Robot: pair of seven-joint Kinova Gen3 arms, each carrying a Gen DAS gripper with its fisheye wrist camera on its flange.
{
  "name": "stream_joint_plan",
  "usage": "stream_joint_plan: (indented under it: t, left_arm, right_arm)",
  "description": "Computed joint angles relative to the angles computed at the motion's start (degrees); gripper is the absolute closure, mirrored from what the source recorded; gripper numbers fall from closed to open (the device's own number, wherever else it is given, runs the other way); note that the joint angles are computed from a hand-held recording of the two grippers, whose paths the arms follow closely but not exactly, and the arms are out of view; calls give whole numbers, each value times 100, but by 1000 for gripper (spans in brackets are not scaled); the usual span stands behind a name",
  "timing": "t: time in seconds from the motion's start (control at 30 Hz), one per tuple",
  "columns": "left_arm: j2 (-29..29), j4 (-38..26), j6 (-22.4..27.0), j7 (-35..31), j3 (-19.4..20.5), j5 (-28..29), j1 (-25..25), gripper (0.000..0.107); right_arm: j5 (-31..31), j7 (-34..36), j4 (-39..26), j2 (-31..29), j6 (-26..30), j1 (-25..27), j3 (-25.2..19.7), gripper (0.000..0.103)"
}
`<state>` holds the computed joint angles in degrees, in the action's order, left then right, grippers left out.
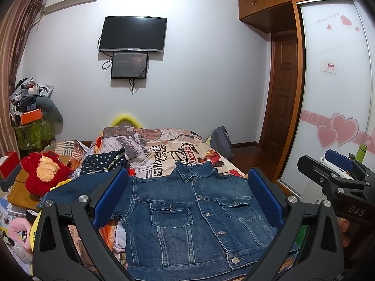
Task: Fold large clothes
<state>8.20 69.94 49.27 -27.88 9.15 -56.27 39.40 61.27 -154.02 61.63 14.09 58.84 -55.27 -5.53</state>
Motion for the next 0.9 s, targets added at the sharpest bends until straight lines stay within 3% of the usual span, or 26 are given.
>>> stream_joint_plan:
  t: [0.43,0.73,0.9]
  left_arm:
    - [168,-167,79,-151,-148,194,-95,5]
    - [419,-333,42,-362,-556,389,-453,5]
    - [689,-452,410,-317,-875,313,-689,5]
  right_arm:
    - [-498,318,-247,190,-119,195,103,0]
    - [-1350,1075,-1004,751,-118,458,425,0]
    - [-1974,1319,-1502,1120,-45,638,633,0]
